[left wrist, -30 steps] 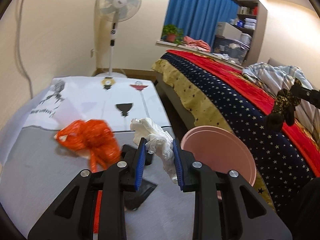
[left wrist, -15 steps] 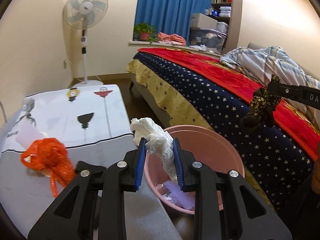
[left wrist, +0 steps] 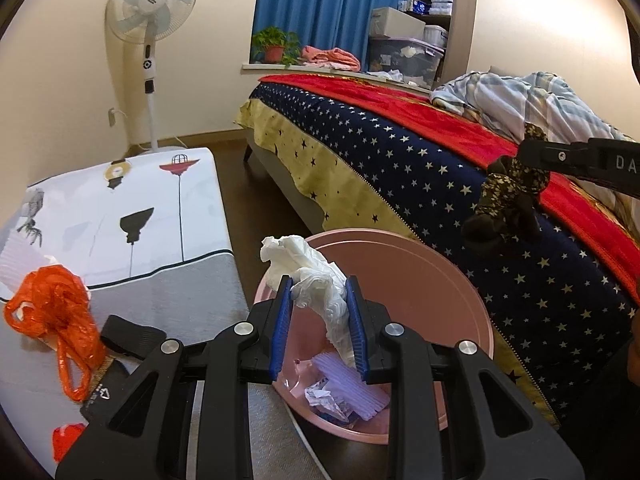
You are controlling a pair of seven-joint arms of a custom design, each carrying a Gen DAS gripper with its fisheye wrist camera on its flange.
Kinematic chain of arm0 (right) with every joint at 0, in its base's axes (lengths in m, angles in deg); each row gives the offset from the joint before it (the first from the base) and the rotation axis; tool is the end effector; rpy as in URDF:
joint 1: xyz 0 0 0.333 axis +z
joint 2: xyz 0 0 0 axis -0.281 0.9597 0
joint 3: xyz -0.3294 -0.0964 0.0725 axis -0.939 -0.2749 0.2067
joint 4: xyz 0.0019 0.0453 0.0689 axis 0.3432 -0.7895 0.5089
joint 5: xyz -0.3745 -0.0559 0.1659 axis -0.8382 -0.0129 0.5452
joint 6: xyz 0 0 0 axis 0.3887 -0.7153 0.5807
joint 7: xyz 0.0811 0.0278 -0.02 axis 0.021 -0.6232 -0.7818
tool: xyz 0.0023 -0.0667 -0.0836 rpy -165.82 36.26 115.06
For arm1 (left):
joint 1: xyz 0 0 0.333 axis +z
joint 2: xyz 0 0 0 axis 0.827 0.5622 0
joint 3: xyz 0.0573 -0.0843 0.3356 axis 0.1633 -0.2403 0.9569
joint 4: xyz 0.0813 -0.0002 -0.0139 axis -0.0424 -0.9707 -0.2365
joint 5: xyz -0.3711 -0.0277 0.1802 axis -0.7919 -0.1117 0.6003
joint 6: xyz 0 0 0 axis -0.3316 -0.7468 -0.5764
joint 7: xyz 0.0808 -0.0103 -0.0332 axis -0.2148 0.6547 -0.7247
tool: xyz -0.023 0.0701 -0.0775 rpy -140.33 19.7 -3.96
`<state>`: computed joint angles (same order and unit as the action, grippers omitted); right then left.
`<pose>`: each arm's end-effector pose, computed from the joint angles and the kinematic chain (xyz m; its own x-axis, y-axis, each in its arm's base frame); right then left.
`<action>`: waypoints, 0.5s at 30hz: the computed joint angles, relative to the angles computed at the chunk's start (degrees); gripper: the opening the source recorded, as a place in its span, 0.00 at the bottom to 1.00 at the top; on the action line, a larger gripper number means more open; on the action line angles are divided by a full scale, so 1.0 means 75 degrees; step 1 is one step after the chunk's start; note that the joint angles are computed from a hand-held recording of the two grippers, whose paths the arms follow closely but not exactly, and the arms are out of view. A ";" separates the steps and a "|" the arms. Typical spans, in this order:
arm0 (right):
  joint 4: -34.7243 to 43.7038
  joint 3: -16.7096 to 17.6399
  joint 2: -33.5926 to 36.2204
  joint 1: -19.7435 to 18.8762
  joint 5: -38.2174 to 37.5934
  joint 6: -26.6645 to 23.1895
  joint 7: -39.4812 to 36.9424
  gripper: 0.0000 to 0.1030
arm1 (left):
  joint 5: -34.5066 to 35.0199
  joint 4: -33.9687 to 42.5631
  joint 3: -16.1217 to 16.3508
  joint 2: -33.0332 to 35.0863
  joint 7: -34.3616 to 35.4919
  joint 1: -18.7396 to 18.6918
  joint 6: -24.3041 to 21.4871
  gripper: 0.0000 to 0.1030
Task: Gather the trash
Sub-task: 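Carry the tissue and black cloth over the pink bin and open both grippers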
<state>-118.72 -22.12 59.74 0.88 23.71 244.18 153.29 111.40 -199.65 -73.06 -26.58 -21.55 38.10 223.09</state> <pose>0.4439 0.1775 0.5213 0.3778 -0.9250 -0.0396 -0.5560 -0.1924 -0.8086 0.3857 -0.3224 0.4209 0.0892 -0.9890 0.1184 -0.5699 -0.1482 -0.8083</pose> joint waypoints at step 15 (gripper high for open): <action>0.0081 0.0562 0.0214 -0.0692 -0.0745 0.0007 0.0842 0.40 | 0.0042 0.0071 0.0079 0.0197 -0.0099 -0.0011 0.0157 0.43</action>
